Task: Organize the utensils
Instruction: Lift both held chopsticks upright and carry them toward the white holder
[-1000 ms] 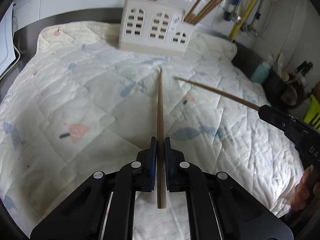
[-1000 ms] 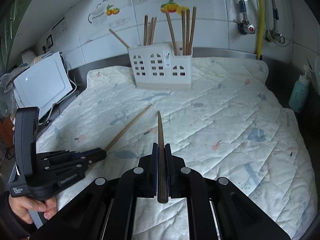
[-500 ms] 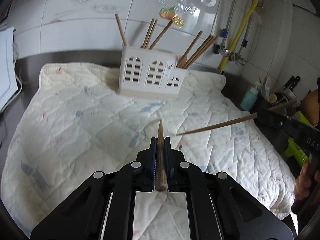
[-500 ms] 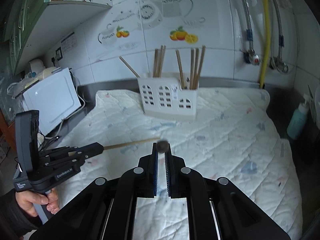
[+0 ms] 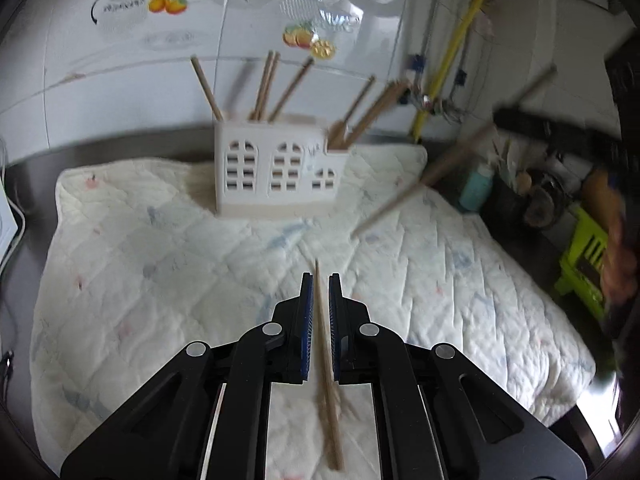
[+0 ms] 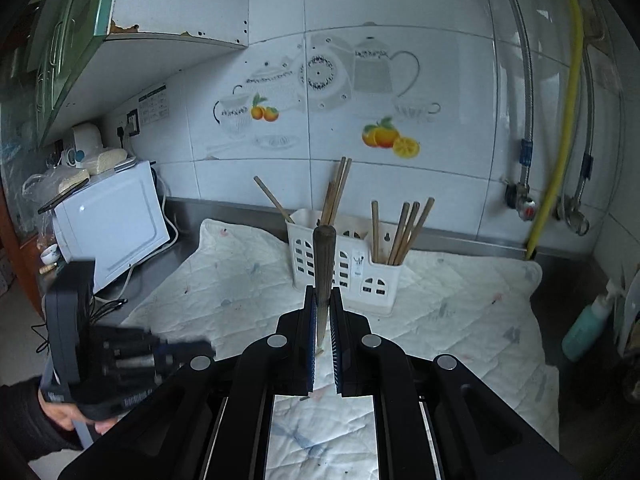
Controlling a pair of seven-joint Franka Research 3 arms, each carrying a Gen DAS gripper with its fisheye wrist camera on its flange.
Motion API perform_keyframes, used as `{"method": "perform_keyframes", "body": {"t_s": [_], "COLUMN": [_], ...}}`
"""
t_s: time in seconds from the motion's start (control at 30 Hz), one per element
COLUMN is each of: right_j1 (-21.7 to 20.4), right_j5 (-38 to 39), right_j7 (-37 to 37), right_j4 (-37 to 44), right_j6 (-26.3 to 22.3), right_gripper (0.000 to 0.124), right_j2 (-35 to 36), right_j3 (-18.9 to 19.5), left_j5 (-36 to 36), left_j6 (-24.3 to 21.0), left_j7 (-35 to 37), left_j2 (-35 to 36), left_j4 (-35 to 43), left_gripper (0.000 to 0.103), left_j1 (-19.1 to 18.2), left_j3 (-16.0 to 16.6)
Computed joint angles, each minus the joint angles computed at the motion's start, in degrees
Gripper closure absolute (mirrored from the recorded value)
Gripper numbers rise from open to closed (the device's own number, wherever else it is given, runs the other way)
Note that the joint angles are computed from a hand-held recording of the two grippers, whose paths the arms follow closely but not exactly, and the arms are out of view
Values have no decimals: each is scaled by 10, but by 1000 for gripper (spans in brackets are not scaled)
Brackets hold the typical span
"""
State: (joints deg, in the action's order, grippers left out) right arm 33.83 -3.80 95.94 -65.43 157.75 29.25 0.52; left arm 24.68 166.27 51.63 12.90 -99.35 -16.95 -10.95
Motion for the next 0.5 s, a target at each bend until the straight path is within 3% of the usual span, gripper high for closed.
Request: {"method": "perform_keyframes", "body": {"t_s": [0.17,0.23,0.37,0.5], "right_j1": [0,2,4,7], "right_j5": [4,3,2,-6], "right_j7": [-6,-4,-1,4], "right_j4": [-19,-25,-30,-35], "right_j6": [6,6,8,9], "right_gripper": [117,117,117,117], "right_j2": [-6,-8,-10,-12], "right_j3": [5,4,3,-2], "left_j5": [-28,-13,-3,4], "left_j6": [-9,-15,-13,-4], "left_j7": [12,-10,-27,-38], "left_j2": [-5,-3,6,12], "left_j4": [-44,-55,-63,-69], "left_gripper": [83,69,70,85], "left_j1": [0,-10,-13,-14], "left_j3": [-16,-7,-5,-2]}}
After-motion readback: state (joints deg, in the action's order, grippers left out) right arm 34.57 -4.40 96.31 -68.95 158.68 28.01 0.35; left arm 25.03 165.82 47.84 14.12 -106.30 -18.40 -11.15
